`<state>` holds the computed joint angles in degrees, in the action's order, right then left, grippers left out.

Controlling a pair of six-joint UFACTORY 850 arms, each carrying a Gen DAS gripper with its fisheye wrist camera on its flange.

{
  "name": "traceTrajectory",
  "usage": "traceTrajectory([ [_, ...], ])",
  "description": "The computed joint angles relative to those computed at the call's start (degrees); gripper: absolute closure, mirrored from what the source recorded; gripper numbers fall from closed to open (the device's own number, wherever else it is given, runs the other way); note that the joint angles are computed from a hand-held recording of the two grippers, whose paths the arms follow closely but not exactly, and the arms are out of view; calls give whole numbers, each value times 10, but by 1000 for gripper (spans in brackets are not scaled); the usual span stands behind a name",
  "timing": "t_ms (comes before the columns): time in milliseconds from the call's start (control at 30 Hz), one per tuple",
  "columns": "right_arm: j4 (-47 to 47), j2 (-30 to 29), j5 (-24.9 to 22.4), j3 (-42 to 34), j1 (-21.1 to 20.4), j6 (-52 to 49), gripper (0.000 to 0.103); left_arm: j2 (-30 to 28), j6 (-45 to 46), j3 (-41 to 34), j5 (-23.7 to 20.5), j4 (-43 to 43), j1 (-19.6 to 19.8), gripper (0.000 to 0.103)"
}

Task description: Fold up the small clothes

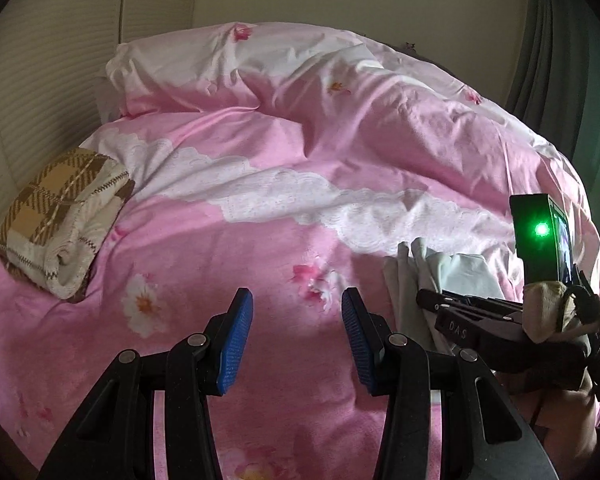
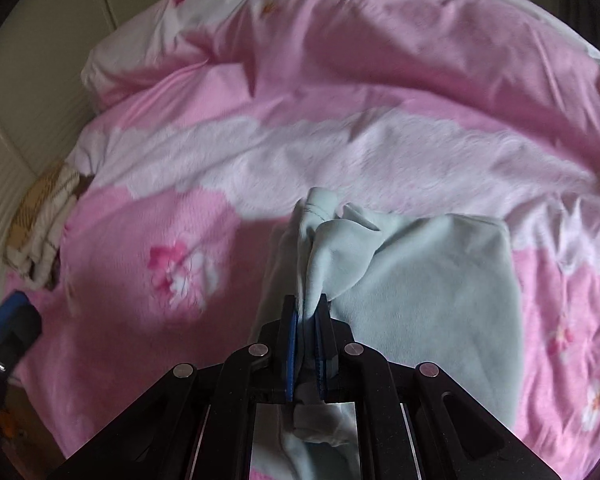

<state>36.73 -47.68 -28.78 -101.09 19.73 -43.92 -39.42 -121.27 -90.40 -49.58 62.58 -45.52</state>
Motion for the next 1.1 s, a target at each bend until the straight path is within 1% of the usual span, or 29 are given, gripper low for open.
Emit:
traceTrajectory([
  [67, 51, 3, -27, 2, -10, -51, 88, 0, -2, 0, 1, 0, -1, 57],
  [100, 60, 7, -29, 7, -12, -63, 82, -2, -2, -3, 1, -1, -1, 57],
  [133, 75, 14, -27, 16, -16, -81, 79, -4, 0, -6, 1, -1, -2, 57],
  [167, 110, 28, -20, 35, -22, -120, 78, -8, 4, -12, 2, -3, -3, 57],
  [267, 202, 60, -35, 76, -45, -213, 78, -22, 21, -37, 2, -4, -9, 57],
  [333, 248, 85, -25, 111, -58, -260, 78, -34, 33, -56, 3, -6, -13, 57],
  [533, 418, 156, -2, 234, -120, -446, 76, -85, 75, -129, 34, -7, -30, 58],
  [600, 427, 161, 0, 254, -134, -473, 75, -111, 109, -164, 40, -26, -35, 58],
  [667, 413, 161, -2, 261, -143, -476, 75, -129, 126, -186, 47, -43, -37, 58],
  [800, 416, 153, -9, 272, -148, -509, 75, -161, 139, -217, 55, -77, -34, 58],
  [900, 424, 145, -2, 273, -143, -537, 75, -170, 135, -221, 67, -87, -30, 64],
  [967, 426, 137, 1, 269, -138, -541, 75, -179, 143, -231, 63, -96, -29, 68],
  [1067, 419, 124, 4, 258, -132, -535, 75, -186, 153, -234, 63, -113, -24, 78],
  [1100, 411, 117, 5, 251, -129, -526, 75, -187, 154, -235, 63, -118, -23, 84],
])
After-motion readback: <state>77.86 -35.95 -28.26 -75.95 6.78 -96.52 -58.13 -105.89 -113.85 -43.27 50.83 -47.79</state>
